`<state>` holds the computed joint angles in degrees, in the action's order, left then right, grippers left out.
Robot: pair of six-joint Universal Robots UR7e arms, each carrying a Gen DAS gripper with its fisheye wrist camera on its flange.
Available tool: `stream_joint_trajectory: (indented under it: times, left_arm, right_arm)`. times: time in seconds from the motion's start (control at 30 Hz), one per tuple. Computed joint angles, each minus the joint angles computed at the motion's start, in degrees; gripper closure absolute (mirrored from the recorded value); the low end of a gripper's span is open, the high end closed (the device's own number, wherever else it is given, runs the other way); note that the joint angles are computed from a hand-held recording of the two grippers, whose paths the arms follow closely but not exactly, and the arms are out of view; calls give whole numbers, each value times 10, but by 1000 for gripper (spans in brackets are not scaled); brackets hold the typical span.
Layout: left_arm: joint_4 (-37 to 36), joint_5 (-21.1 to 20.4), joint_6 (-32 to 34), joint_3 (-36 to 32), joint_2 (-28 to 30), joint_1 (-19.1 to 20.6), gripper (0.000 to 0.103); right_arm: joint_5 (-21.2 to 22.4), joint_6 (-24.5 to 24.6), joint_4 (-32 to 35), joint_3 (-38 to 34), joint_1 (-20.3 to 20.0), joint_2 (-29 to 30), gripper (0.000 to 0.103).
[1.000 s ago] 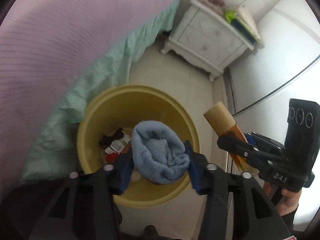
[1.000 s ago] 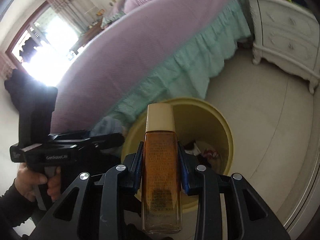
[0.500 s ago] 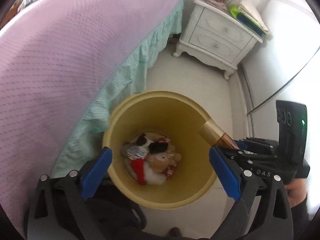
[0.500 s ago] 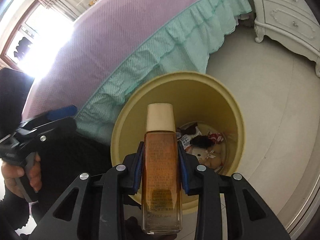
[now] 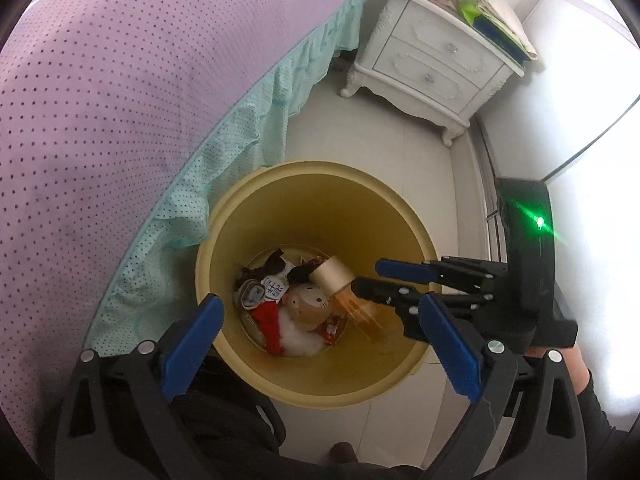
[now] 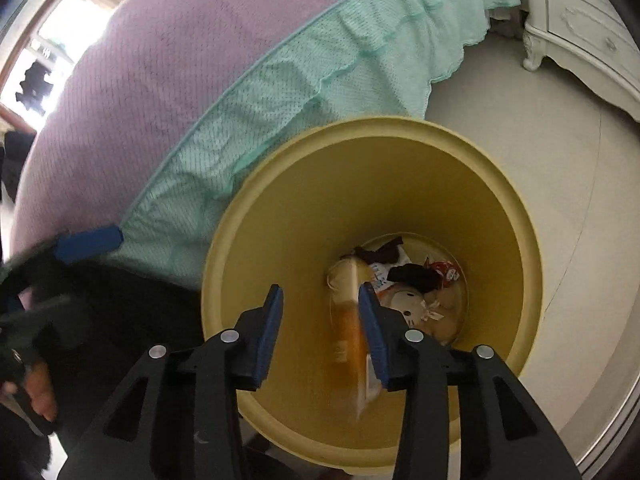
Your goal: Collect trash
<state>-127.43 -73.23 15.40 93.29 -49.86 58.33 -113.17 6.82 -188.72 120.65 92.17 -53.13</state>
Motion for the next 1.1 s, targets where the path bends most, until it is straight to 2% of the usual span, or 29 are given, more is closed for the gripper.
stream_joint_trajectory:
  times: [0.2, 0.43, 0.63, 0.93, 1.0, 1.1]
  left_arm:
    - [-11, -3, 3, 5, -4, 0, 5]
    - [-21, 3, 9, 13, -8, -3, 6]
    - [-40, 12, 23, 27, -14, -11, 6]
    - [-87, -37, 26, 54, -64, -21, 6]
    - [-114, -42, 26, 66, -87, -27, 6]
    - [-167, -26, 25, 90, -128, -40, 5]
  right_arm:
    - [-3, 12, -25, 29, 9, -28, 61]
    - [-31, 18, -21, 45, 24, -37, 58]
    - [-86, 20, -5, 32, 52, -26, 58]
    - [-192, -27, -18, -3, 137, -29, 55]
    - [-220, -58, -33, -19, 163, -21, 53]
    - [-242, -106, -63, -49, 200, -2, 47]
